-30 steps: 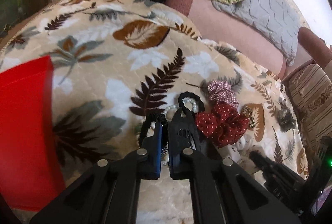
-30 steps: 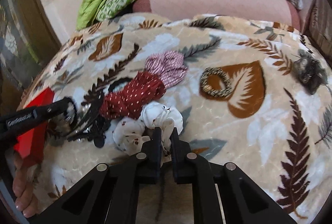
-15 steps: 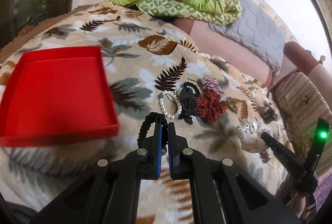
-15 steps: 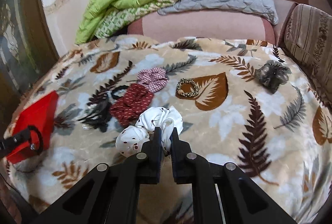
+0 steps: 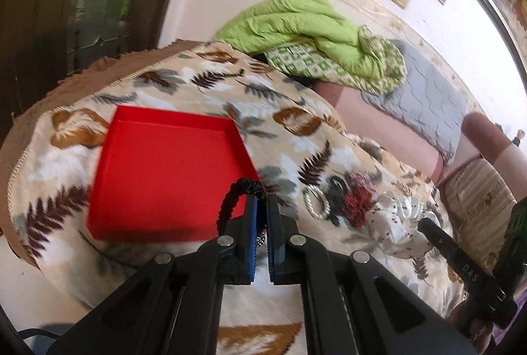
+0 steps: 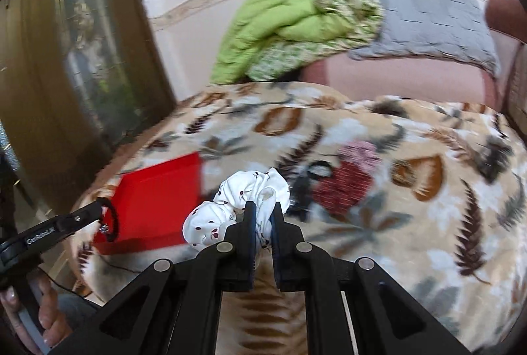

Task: Organize jewelry
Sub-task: 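Carry both held items over the red tray, then open both tools to drop the scrunchie and hair tie into the tray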

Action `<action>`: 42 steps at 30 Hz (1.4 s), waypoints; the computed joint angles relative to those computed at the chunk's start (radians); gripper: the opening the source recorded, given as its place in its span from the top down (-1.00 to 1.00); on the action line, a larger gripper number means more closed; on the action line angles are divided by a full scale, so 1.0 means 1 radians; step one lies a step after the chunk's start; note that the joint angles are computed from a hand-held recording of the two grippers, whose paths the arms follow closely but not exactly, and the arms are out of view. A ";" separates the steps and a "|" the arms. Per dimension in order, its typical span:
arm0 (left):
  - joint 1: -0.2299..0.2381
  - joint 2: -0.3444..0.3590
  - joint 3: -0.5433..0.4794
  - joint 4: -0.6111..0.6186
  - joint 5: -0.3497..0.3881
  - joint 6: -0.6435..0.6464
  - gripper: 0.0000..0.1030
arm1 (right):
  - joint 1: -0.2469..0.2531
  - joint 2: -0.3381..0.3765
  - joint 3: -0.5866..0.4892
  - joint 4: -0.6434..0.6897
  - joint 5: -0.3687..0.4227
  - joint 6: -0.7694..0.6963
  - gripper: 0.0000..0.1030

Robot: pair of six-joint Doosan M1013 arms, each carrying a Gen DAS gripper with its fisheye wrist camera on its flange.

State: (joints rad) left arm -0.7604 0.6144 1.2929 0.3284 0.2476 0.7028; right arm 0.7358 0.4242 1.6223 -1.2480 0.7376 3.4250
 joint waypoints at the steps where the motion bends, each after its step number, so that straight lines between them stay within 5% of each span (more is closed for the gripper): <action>1: 0.006 0.001 -0.005 0.011 0.009 -0.005 0.91 | -0.001 0.009 -0.015 0.004 -0.011 -0.014 0.84; 8: 0.052 0.068 -0.139 -0.077 0.180 0.132 0.91 | -0.042 0.093 -0.127 0.082 -0.130 -0.146 0.83; 13: 0.084 0.123 -0.186 -0.282 0.238 0.258 0.91 | -0.070 0.159 -0.194 0.176 -0.200 -0.242 0.83; 23: 0.083 0.199 -0.302 -0.227 0.460 0.256 0.91 | -0.093 0.261 -0.291 0.345 -0.270 -0.454 0.83; 30: 0.088 0.226 -0.339 -0.340 0.506 0.374 0.91 | -0.088 0.276 -0.302 0.337 -0.250 -0.479 0.83; 35: 0.066 0.255 -0.393 -0.206 0.594 0.316 0.90 | -0.092 0.275 -0.302 0.352 -0.248 -0.489 0.83; 42: 0.081 0.253 -0.384 -0.263 0.595 0.310 0.86 | -0.095 0.276 -0.305 0.420 -0.263 -0.551 0.71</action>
